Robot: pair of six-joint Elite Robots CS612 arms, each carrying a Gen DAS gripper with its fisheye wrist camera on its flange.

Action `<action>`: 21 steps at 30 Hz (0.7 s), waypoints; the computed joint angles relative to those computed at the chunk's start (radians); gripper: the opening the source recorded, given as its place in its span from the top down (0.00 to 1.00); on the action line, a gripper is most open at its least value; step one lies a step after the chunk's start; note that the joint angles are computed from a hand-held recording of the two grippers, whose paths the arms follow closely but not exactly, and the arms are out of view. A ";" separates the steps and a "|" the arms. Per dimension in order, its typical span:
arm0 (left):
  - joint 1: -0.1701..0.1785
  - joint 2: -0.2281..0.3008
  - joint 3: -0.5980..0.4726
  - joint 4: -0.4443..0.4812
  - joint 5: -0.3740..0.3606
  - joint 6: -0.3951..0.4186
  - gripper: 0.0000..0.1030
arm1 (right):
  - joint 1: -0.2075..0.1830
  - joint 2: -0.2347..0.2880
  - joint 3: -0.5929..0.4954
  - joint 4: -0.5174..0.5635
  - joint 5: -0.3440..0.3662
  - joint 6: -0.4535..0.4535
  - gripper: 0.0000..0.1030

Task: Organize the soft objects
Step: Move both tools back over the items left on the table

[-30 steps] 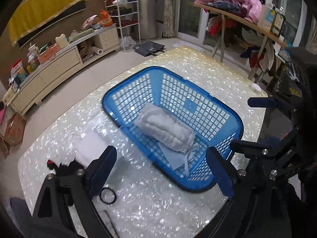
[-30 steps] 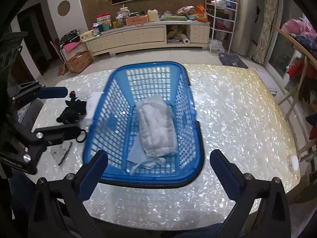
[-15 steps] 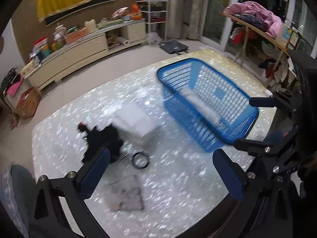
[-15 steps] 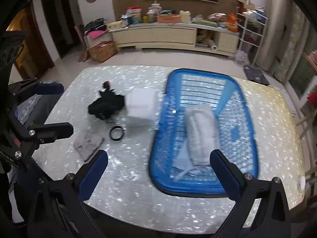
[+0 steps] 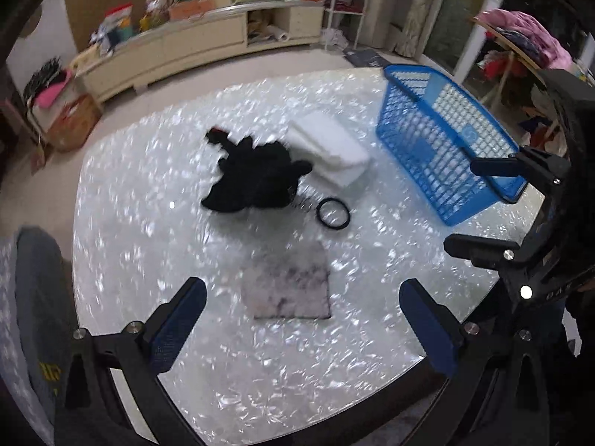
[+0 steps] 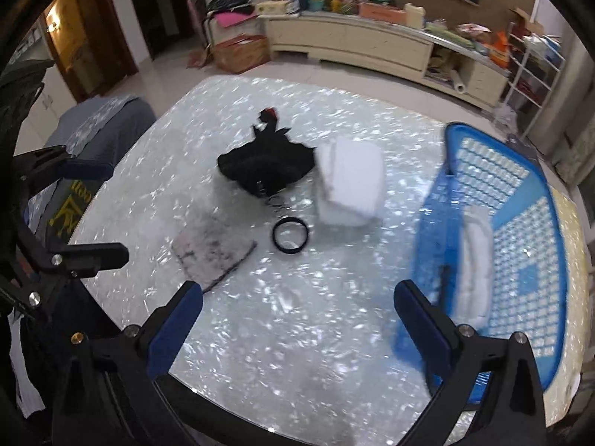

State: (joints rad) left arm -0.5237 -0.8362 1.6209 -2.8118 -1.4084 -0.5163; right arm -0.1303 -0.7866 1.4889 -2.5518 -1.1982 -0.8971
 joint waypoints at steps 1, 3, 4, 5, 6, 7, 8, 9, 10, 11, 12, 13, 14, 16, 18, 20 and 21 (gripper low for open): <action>0.004 0.003 0.004 -0.005 -0.008 -0.006 0.00 | 0.004 0.004 -0.003 0.002 -0.007 -0.004 0.00; 0.013 0.008 0.010 -0.014 -0.035 -0.015 0.00 | 0.013 0.014 -0.011 0.008 -0.019 -0.007 0.00; 0.017 0.012 0.012 -0.014 -0.042 -0.020 0.00 | 0.017 0.022 -0.020 0.015 -0.026 -0.006 0.00; 0.019 0.016 0.013 -0.013 -0.041 -0.022 0.00 | 0.022 0.027 -0.025 0.018 -0.031 -0.002 0.00; 0.020 0.019 0.014 -0.012 -0.040 -0.024 0.00 | 0.026 0.036 -0.034 0.022 -0.037 0.003 0.00; 0.023 0.024 0.014 -0.012 -0.042 -0.026 0.00 | 0.029 0.042 -0.040 0.026 -0.040 0.007 0.00; 0.027 0.030 0.013 -0.013 -0.047 -0.034 0.00 | 0.031 0.049 -0.048 0.034 -0.043 0.008 0.00; 0.030 0.034 0.013 -0.015 -0.050 -0.039 0.00 | 0.035 0.055 -0.053 0.040 -0.051 0.010 0.00; 0.035 0.041 0.011 -0.013 -0.055 -0.046 0.00 | 0.038 0.058 -0.056 0.044 -0.059 0.010 0.00; 0.039 0.047 0.009 -0.008 -0.064 -0.053 0.00 | 0.041 0.063 -0.060 0.047 -0.068 0.011 0.00; 0.044 0.055 0.008 -0.013 -0.078 -0.061 0.00 | 0.044 0.071 -0.068 0.051 -0.078 0.013 0.00; 0.049 0.062 0.005 -0.018 -0.086 -0.071 0.00 | 0.047 0.079 -0.076 0.055 -0.086 0.017 0.00; 0.053 0.069 0.002 -0.014 -0.092 -0.085 0.00 | 0.050 0.086 -0.082 0.059 -0.091 0.022 0.00; 0.058 0.082 -0.004 -0.011 -0.094 -0.104 0.00 | 0.055 0.102 -0.099 0.068 -0.106 0.035 0.00; 0.063 0.094 -0.012 0.003 -0.096 -0.112 0.00 | 0.059 0.117 -0.115 0.075 -0.119 0.044 0.04; 0.065 0.104 -0.022 0.019 -0.093 -0.113 0.00 | 0.061 0.128 -0.128 0.084 -0.124 0.049 0.08; 0.067 0.110 -0.026 0.020 -0.104 -0.110 0.00 | 0.064 0.137 -0.140 0.097 -0.129 0.049 0.09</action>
